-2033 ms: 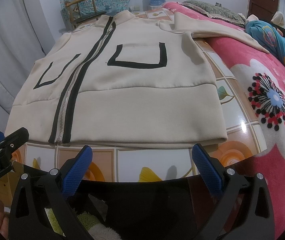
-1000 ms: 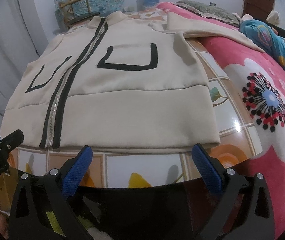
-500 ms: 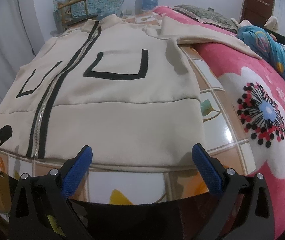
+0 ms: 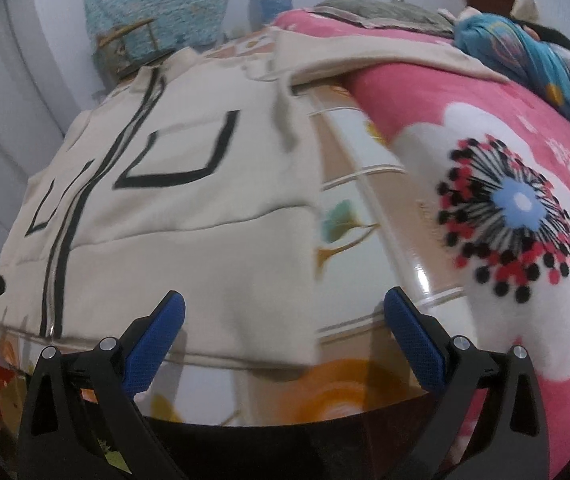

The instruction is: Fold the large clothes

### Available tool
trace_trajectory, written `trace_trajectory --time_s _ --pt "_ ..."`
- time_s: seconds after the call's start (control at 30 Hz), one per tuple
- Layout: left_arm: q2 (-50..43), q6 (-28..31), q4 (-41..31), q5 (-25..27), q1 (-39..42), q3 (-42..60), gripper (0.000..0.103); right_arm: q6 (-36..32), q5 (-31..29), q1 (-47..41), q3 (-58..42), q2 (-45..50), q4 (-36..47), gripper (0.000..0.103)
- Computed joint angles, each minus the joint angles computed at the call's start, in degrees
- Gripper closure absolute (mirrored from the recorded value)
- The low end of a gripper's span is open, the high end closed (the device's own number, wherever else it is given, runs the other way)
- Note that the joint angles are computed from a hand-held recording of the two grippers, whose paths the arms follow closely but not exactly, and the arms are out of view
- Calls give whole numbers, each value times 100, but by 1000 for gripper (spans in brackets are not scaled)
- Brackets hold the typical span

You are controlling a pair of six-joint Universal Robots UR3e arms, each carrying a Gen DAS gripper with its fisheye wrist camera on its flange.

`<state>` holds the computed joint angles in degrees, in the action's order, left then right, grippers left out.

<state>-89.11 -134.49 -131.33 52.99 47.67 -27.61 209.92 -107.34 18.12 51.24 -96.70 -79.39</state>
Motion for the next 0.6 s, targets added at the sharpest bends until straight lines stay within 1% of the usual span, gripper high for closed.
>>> trace_trajectory --time_s 0.1,0.23,0.3,0.37,0.53,0.6 --pt "41 -93 437 -22 205 -281 11 -316 -47 -135 0 -20 -54 6" --pt "-159 -504 1153 297 180 -495 11 -592 -22 -289 75 6 -165 7" --pt "-292 -639 1380 379 208 -501 18 -687 -68 -284 54 35 -191 12" --pt "-546 -765 1389 532 185 -284 27 -784 -63 -258 -20 76 -154 20" --pt "-922 -1112 1532 747 225 -70 32 -975 193 -330 2 -33 -95 34" --pt "-1012 -1224 1671 821 215 -94 32 -1031 181 -316 17 -30 -68 36"
